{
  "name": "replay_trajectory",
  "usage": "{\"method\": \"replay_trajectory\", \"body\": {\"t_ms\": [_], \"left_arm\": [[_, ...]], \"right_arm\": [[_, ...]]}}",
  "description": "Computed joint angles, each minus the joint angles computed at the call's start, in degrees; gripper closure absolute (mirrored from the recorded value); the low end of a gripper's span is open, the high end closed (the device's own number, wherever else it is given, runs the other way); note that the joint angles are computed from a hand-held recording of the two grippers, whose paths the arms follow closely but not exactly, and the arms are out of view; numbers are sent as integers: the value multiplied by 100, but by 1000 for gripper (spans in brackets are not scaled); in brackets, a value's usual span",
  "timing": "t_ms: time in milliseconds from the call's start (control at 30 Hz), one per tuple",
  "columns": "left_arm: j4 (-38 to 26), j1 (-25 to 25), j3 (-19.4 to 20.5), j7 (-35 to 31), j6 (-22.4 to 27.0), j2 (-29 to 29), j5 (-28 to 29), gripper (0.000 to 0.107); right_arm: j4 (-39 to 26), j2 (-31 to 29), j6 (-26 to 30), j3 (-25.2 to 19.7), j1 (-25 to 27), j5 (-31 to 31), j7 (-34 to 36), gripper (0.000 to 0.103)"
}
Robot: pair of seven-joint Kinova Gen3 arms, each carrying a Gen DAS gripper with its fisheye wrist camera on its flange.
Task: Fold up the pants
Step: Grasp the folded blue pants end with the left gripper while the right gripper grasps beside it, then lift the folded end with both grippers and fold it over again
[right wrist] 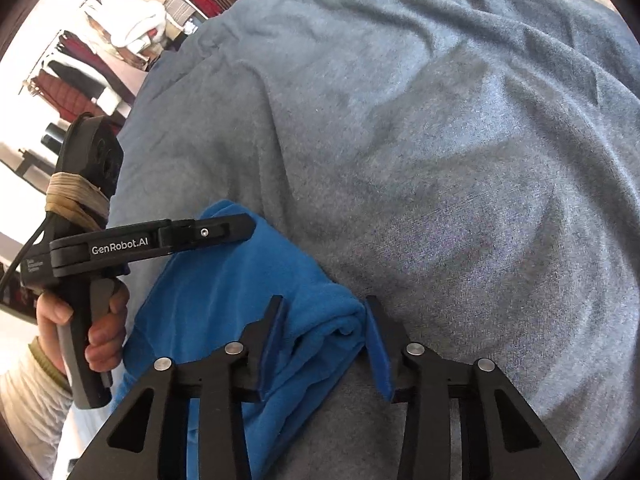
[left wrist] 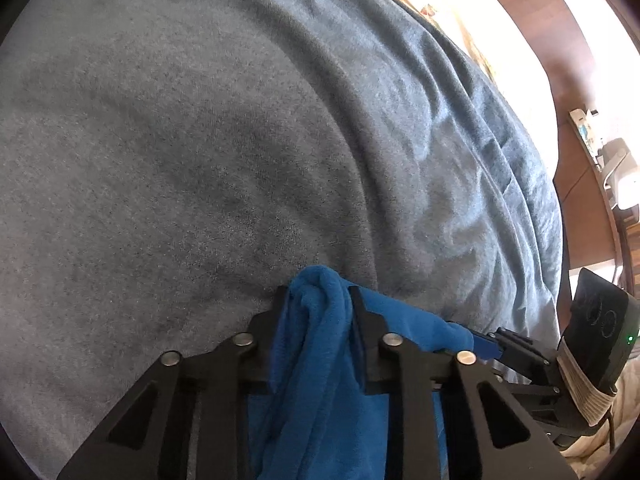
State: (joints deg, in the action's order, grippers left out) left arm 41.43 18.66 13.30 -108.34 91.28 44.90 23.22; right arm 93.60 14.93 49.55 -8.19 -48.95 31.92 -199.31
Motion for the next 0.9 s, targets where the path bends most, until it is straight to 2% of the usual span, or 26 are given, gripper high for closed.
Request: {"method": "replay_trajectory", "body": {"t_ms": [200, 533, 667, 900], "left_arm": [[554, -212, 58, -220, -412, -571, 192, 87], [1943, -1121, 34, -814, -1136, -2047, 1023, 87], [2616, -1551, -120, -1120, -1310, -2689, 1446, 87], [3600, -2144, -627, -1766, -1252, -3566, 2047, 87]], "right_arm": [[-186, -107, 216, -46, -34, 67, 192, 73], [-1489, 35, 1667, -256, -766, 916, 848, 75], [-1919, 148, 1988, -264, -1092, 1159, 1138, 75], [-3064, 684, 2617, -109, -1838, 1506, 1974, 77]]}}
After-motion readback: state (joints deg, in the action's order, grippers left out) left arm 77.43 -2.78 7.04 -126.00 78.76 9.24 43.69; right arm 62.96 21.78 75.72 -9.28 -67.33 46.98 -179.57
